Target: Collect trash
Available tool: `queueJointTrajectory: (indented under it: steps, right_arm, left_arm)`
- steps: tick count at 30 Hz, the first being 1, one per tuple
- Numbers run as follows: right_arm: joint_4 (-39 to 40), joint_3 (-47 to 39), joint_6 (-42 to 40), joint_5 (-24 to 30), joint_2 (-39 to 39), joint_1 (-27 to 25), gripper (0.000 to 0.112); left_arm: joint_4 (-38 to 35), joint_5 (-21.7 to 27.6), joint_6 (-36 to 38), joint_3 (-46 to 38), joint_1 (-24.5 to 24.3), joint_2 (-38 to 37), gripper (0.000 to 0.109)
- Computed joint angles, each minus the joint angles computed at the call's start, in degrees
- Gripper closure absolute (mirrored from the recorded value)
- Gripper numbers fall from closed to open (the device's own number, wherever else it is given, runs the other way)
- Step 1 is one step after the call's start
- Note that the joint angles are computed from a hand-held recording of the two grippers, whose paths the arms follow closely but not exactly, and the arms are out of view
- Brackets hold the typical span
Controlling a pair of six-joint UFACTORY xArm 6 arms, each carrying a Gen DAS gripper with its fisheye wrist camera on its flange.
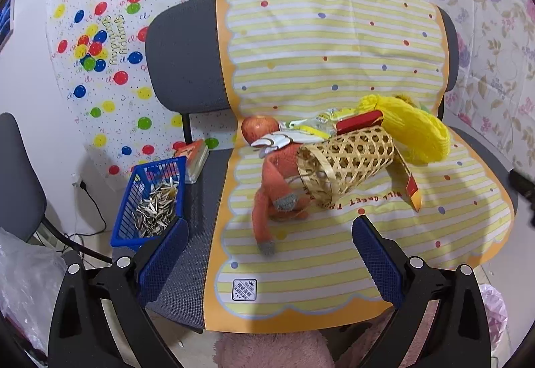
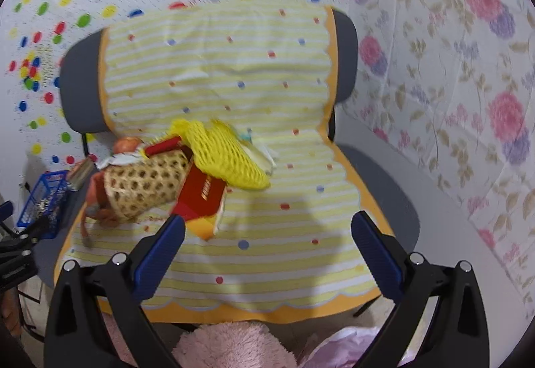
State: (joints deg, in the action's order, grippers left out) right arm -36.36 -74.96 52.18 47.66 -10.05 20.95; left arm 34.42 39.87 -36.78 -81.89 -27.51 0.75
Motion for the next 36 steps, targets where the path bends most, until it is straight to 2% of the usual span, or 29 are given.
queueJointTrajectory:
  steps: [2,6,9,12,14,19,24,36]
  right_arm:
    - [1.6,2.6,-0.1,-3.7,1.4,-1.0,0.015]
    - [-0.8,3.8,3.2,-8.7,6.2,-2.4,0.015]
    - [0.1,1.4,3.2,-9.1,10.6,-3.6,0.015]
    - [10.0,-2.7,-4.6,-6.2,15.2,-4.7,0.015]
    - [11.6,-1.2,-4.8,-9.0,14.7,-5.5,0.014]
    - [8.4,1.2,-1.7,-12.4,13.8,-5.5,0.014]
    - [7.0,1.0,0.1,-12.1,14.1,-5.2,0.014]
    - [8.2,0.7,-1.5,-12.5,14.4,-5.6,0.014]
  left_arm:
    - [0.9,0.1,-0.9,0.4,0.2,0.3,0.012]
    - [-0.2,0.5,-0.7,0.1,0.5,1.7,0.012]
    - [-0.2,1.0,0.1,-0.6,0.5,2.8,0.012]
    - [-0.5,1.0,0.1,-1.1,0.6,3.6,0.012]
    - [-1.2,1.1,0.8,-1.6,0.7,4.2,0.012]
    - [-3.1,1.7,2.4,-3.1,0.7,6.0,0.012]
    - [-1.9,1.8,2.4,-3.3,0.5,6.6,0.012]
    - [-4.0,3.0,3.9,-4.9,-0.3,7.6,0.012]
